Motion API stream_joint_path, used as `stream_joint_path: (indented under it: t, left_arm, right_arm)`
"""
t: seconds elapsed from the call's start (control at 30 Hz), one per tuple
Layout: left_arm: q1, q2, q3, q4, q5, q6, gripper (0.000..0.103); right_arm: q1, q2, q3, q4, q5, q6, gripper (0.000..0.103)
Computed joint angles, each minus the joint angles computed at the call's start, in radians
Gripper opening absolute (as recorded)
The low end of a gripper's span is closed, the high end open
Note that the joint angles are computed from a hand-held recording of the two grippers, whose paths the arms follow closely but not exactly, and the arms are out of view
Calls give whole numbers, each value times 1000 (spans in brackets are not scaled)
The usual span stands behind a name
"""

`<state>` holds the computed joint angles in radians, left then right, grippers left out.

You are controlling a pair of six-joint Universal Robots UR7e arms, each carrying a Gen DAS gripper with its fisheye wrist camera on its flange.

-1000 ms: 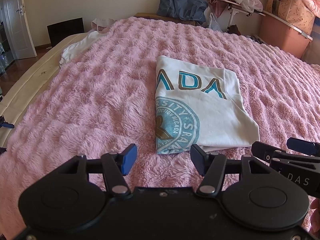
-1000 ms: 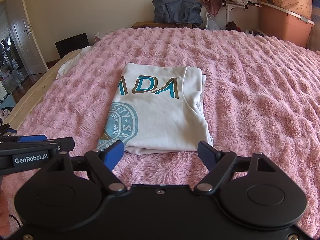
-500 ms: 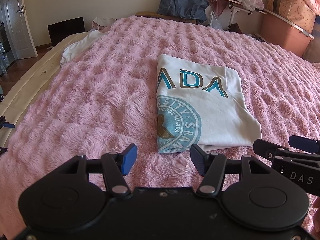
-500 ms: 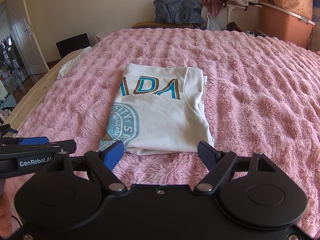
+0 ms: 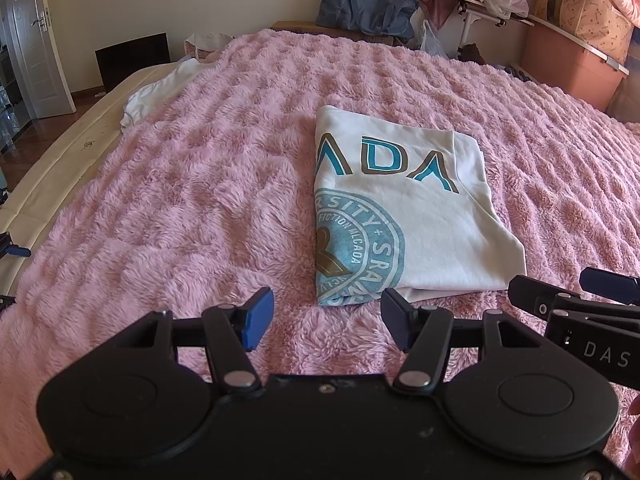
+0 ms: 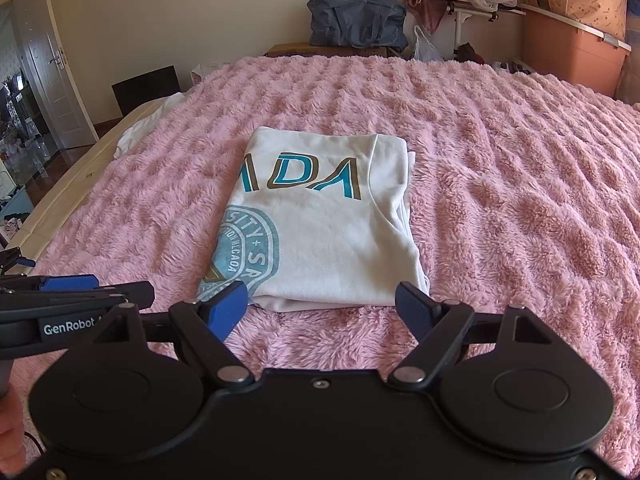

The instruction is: Fold small clothes

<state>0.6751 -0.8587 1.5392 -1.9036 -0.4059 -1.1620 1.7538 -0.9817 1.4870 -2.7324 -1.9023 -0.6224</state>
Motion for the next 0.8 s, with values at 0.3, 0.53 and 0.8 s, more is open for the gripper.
stream_joint_path:
  t: [0.3,0.53,0.8]
  left_arm:
    - [1,1,-3,12,0,-3,63]
    - [3,0,-6,22,-5,-15,63]
    - [9,3,-13,32,-18,-17,63]
  right_arm:
    - [0,0,0,-1,0,1,82]
    - [0,2,-3,2,-1,0,82]
    - [-1,2,-4,2,0,0,82]
